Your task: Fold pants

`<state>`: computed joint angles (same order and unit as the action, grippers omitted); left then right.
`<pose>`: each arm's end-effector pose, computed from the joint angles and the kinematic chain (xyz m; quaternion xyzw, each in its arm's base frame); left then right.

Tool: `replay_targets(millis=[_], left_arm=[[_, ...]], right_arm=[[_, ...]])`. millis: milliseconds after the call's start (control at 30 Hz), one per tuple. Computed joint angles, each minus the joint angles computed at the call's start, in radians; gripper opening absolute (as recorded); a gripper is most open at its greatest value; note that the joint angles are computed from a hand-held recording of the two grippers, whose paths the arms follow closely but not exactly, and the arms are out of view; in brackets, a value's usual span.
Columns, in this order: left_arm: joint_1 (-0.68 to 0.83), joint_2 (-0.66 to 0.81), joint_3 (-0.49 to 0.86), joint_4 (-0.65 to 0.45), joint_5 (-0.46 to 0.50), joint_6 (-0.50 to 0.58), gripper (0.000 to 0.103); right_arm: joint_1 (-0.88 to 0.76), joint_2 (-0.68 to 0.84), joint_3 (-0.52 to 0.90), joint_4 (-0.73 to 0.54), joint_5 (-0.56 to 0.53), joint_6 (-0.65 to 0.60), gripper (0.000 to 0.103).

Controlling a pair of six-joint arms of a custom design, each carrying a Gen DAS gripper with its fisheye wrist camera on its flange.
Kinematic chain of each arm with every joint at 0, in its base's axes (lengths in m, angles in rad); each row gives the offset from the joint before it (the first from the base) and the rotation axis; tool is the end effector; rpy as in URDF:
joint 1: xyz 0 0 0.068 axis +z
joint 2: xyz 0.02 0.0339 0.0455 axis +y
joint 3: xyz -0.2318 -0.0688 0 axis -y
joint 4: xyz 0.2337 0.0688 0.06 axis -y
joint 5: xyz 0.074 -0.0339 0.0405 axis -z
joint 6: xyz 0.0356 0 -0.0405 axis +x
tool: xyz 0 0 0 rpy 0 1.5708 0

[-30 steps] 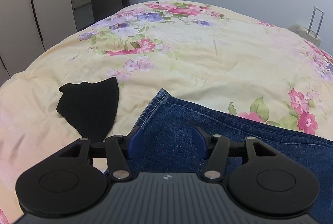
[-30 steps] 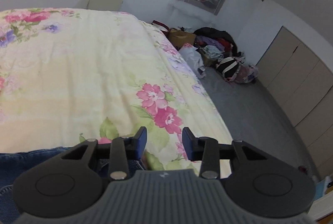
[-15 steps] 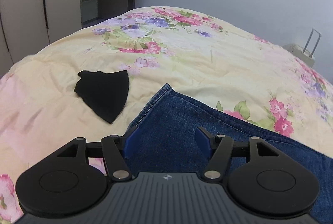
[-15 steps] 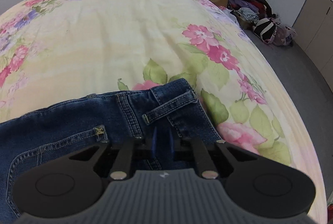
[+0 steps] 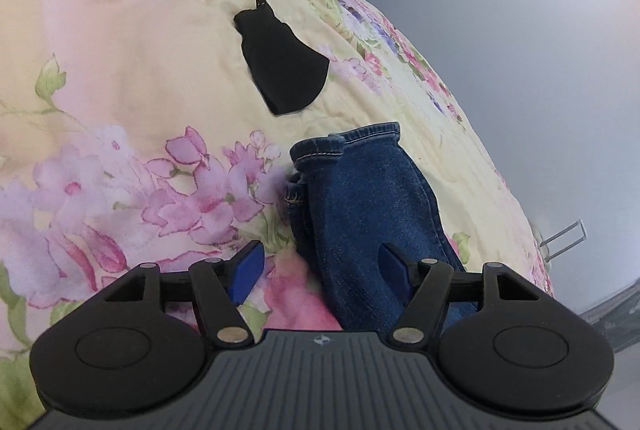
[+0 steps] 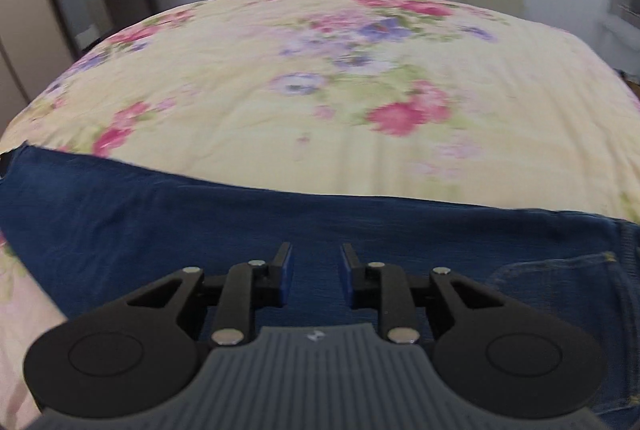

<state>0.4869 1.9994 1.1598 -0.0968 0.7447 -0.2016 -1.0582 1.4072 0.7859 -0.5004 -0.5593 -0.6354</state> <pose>0.3440 0.1548 0.1098 -0.1919 0.8714 -0.3008 0.3367 0.1403 -0.2107 0.1611 0.1365 0.9291 0.0179 0.3434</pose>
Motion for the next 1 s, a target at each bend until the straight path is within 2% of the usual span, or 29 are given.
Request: replay_targets(millis=[100, 200, 233, 267, 300, 500, 700, 733, 767, 933, 1000], left_arm=[[-0.011, 0.038, 0.004, 0.075, -0.005, -0.027, 0.076], [-0.017, 0.061, 0.019, 0.099, 0.0, -0.027, 0.076], [-0.018, 0.068, 0.025, 0.101, 0.003, -0.017, 0.076], [-0.02, 0.076, 0.033, 0.103, 0.003, -0.008, 0.076], [-0.02, 0.083, 0.039, 0.106, 0.007, 0.0, 0.076], [-0.019, 0.124, 0.062, 0.154, 0.031, -0.033, 0.073], [-0.019, 0.143, 0.083, 0.168, 0.048, -0.045, 0.073], [-0.017, 0.145, 0.082, 0.172, 0.052, -0.048, 0.073], [-0.016, 0.146, 0.081, 0.175, 0.056, -0.051, 0.073], [-0.012, 0.147, 0.077, 0.182, 0.067, -0.048, 0.074], [-0.014, 0.144, 0.077, 0.176, 0.063, -0.037, 0.074]], right_arm=[[0.213, -0.06, -0.092, 0.05, 0.014, 0.105, 0.02], [0.473, -0.091, -0.166, 0.196, 0.106, 0.245, 0.02], [0.56, -0.073, -0.17, 0.258, 0.139, 0.264, 0.024], [0.62, -0.03, -0.149, 0.306, 0.17, 0.275, 0.033], [0.667, 0.01, -0.122, 0.334, 0.195, 0.286, 0.035], [0.817, 0.373, 0.23, 0.303, 0.199, 0.254, 0.035], [0.898, 0.591, 0.415, 0.294, 0.225, 0.239, 0.032], [0.902, 0.622, 0.44, 0.288, 0.224, 0.236, 0.027], [0.904, 0.636, 0.452, 0.285, 0.224, 0.234, 0.002], [0.917, 0.626, 0.468, 0.272, 0.25, 0.188, 0.0], [0.924, 0.608, 0.454, 0.305, 0.286, 0.188, 0.0]])
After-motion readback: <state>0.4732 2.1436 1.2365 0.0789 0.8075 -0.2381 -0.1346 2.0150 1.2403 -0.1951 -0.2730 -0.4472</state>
